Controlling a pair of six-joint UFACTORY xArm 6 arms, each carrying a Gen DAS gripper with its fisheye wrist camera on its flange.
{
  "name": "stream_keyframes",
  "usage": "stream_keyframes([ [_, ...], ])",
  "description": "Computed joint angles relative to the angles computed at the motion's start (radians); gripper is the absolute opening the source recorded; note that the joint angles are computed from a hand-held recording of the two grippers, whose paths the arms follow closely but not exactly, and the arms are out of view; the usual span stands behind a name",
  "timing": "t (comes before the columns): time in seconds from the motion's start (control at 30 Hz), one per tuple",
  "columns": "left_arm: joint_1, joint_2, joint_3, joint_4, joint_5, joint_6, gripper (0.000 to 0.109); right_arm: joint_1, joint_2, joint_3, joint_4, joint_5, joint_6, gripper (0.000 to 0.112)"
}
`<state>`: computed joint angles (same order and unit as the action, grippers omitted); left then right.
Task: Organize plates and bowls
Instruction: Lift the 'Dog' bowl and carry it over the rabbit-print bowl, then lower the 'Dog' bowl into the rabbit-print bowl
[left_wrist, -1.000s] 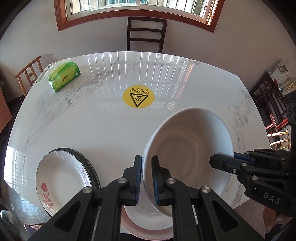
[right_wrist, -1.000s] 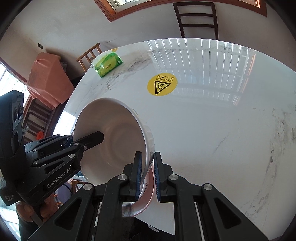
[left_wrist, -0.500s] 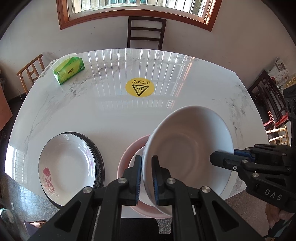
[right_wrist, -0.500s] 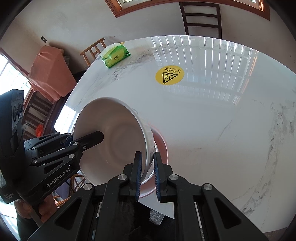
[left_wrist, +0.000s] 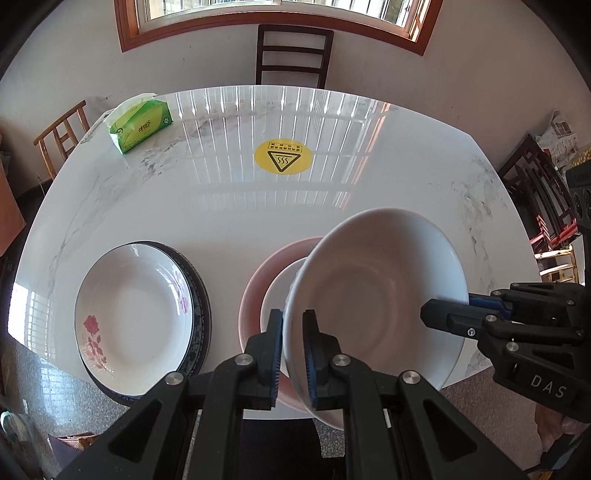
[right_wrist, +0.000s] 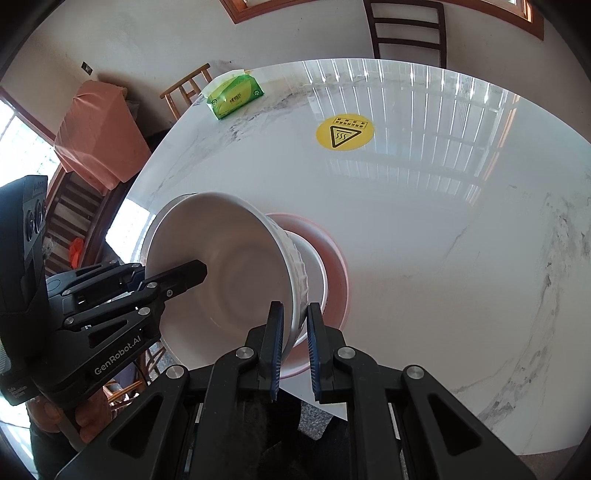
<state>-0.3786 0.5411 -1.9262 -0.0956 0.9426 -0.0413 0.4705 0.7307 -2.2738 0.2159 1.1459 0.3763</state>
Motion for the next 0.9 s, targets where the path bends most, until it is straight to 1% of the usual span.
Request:
stream_keyframes([
  [0.07, -0.001, -0.009, 0.018, 0.001, -0.005, -0.001, 0.011, 0.002, -0.008, 0.016, -0.001, -0.005, -0.001, 0.012],
  [0.13, -0.001, -0.007, 0.020, 0.003, -0.003, 0.000, 0.011, 0.001, 0.009, -0.008, 0.003, 0.007, 0.000, 0.012],
  [0.37, 0.001, -0.005, 0.029, -0.003, 0.000, 0.002, 0.011, 0.003, 0.014, -0.007, 0.003, 0.009, 0.005, 0.012],
  [0.9, 0.005, 0.034, -0.012, -0.013, 0.029, -0.004, 0.011, -0.002, 0.042, -0.031, 0.019, 0.017, 0.012, 0.012],
])
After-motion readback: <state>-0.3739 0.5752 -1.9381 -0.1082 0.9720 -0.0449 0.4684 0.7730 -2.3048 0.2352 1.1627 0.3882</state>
